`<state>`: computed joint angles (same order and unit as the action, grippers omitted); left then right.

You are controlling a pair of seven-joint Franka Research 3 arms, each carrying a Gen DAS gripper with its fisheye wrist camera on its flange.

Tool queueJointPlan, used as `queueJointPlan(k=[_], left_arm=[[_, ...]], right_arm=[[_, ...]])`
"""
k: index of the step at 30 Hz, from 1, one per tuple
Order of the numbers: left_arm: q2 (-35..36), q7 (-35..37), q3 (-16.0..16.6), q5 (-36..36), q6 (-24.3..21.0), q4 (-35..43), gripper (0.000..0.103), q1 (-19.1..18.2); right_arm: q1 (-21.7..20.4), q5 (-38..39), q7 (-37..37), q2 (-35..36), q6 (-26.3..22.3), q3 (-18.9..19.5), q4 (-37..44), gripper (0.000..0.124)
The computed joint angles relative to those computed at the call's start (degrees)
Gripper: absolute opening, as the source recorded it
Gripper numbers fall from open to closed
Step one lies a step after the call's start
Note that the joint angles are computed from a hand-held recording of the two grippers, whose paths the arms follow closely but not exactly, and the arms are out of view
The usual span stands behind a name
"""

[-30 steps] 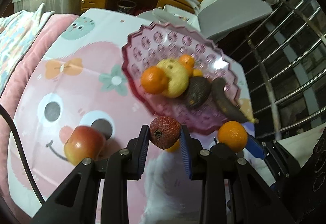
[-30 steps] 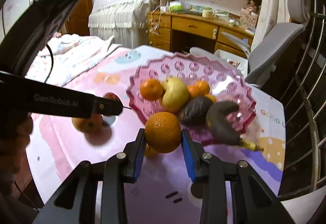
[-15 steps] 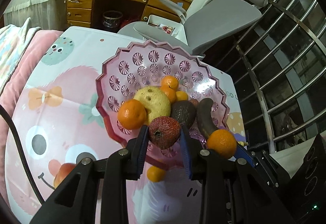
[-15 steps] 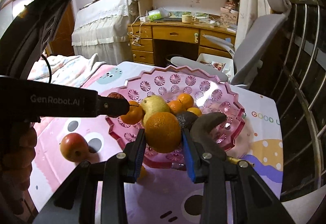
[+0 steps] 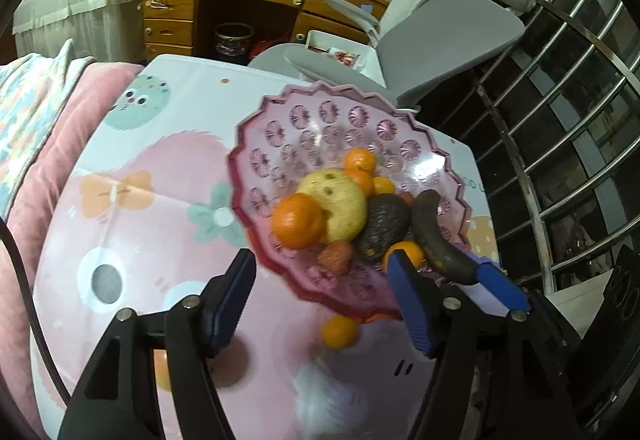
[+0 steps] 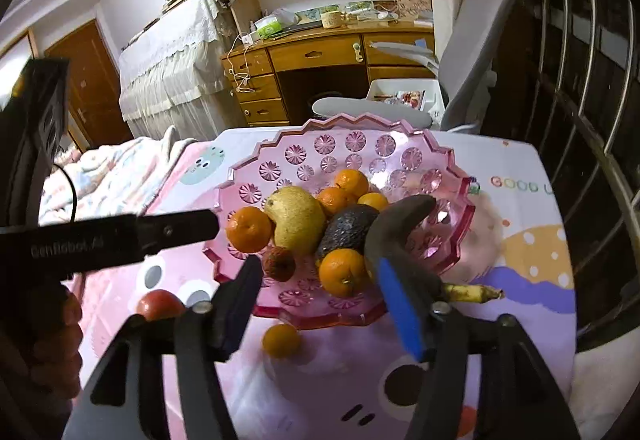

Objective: Organize fruits
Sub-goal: 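Carry the red fruit and orange over the pink bowl and open both tools, then move the left tool to the red apple while the right tool reaches a small tangerine, then close the left tool on the apple while the right tool closes on the tangerine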

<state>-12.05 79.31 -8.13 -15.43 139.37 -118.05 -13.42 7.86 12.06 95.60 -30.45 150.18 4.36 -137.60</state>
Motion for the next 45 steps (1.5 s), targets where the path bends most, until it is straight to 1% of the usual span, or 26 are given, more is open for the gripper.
queueJointPlan(k=[5,10,12,15,16,20,24,32,35,40,42,45], left_arm=[[-3.22,-0.43,0.75,1.17,-1.1,-3.13,0.076,0.72],[-6.08,-0.25,1.84,2.41,-3.25,-6.03,0.079,1.26],[-6.89,-0.3,2.21,3.05,-4.29,-6.85,0.08,1.61],[-7.64,0.19,2.71,4.02,-5.8,-7.77,0.084,2.08],[-7.7,0.48,2.83,4.4,-6.31,-7.92,0.085,2.24],[-7.18,2.13,3.28,5.11,-8.19,-7.86,0.085,2.69],[-5.66,5.54,3.55,4.84,-10.68,-6.89,0.085,2.87],[-2.46,11.76,3.11,4.16,-14.34,-5.1,0.085,3.66],[-0.63,13.83,3.01,3.75,-15.6,-4.05,0.085,4.27],[1.84,17.1,2.66,3.33,-17.57,-2.56,0.081,5.43],[2.7,18.39,2.61,2.79,-18.54,-2.0,0.074,5.88],[3.69,20.64,2.64,1.14,-19.84,-1.4,0.068,6.48]], right_arm=[[1.7,3.44,1.06,-0.41,-2.29,-1.1,0.2,0.071],[2.23,4.38,2.09,-0.81,-4.05,-0.63,0.04,0.072],[2.42,4.5,2.75,-0.65,-5.45,-0.34,0.33,0.072],[2.64,4.17,3.63,-0.71,-6.19,0.35,0.22,0.072],[2.71,3.96,3.89,-0.67,-6.45,0.56,0.22,0.072],[2.84,2.83,5.4,0.18,-8.69,1.34,0.72,0.072],[2.1,0.13,8.48,1.16,-10.54,2.77,0.99,0.072],[1.59,-5.42,16.26,4.31,-11.84,4.93,1.11,0.072],[1.68,-8.31,19.04,5.26,-11.63,5.87,0.97,0.072],[1.42,-15.67,24.74,7.41,-11.71,8.18,1.85,0.072],[1.68,-18.23,26.23,8.4,-11.58,8.51,2.22,0.072],[2.22,-21.7,28.06,9.69,-11.85,8.79,2.85,0.072]])
